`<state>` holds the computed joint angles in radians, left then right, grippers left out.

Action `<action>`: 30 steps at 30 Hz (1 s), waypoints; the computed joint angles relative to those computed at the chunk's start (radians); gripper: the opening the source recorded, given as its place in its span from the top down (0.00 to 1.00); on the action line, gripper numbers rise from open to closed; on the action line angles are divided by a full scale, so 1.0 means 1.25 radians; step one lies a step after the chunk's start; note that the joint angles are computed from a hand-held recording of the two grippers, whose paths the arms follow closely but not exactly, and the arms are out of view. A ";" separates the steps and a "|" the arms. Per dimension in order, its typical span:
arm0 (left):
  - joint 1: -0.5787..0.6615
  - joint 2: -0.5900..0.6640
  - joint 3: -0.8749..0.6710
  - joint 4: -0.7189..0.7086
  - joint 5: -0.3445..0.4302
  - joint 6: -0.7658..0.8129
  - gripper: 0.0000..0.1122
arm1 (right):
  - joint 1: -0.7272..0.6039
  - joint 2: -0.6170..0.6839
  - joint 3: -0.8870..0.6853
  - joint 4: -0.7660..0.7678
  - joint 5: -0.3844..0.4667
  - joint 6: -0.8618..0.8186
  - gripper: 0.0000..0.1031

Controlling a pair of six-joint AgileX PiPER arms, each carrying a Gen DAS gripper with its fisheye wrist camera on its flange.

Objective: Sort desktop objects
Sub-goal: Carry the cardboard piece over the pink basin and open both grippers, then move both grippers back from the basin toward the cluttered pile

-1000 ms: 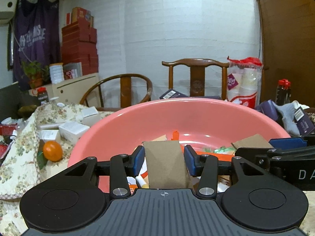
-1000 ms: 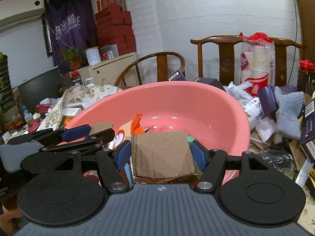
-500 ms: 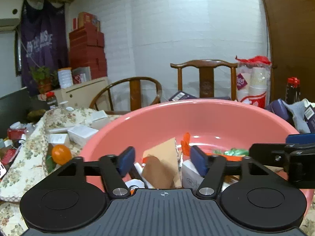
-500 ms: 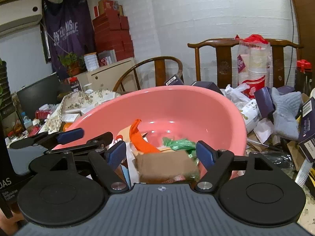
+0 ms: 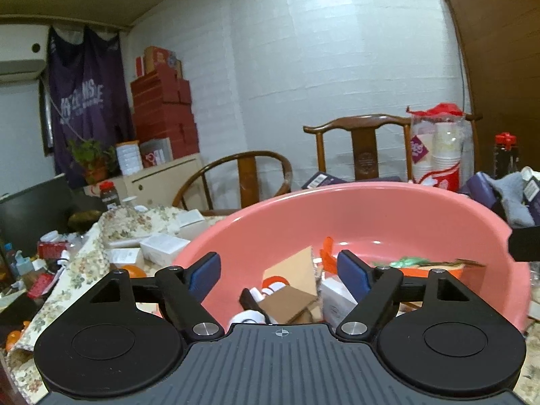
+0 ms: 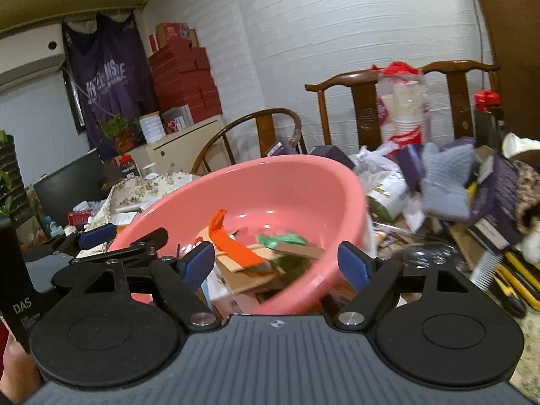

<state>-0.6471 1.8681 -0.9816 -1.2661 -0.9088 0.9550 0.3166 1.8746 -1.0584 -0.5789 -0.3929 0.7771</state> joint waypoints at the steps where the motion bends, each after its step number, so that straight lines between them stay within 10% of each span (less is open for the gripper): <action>1: -0.013 -0.004 0.005 -0.005 -0.008 0.000 0.24 | -0.013 -0.012 0.023 -0.004 -0.015 0.000 0.19; 10: -0.168 -0.004 -0.025 -0.007 -0.008 -0.015 0.19 | -0.165 -0.070 0.199 0.051 -0.157 -0.125 0.17; 18: -0.225 0.182 -0.308 0.007 0.154 0.045 0.17 | -0.289 -0.007 0.239 0.171 -0.258 -0.280 0.16; 30: -0.199 0.349 -0.460 0.116 0.239 -0.017 0.17 | -0.376 0.044 0.170 0.246 -0.236 -0.201 0.14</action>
<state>-0.8953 2.3038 -1.5566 -1.1207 -0.6100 0.9342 -0.1536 1.9297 -0.8461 -0.2719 -0.6880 0.5261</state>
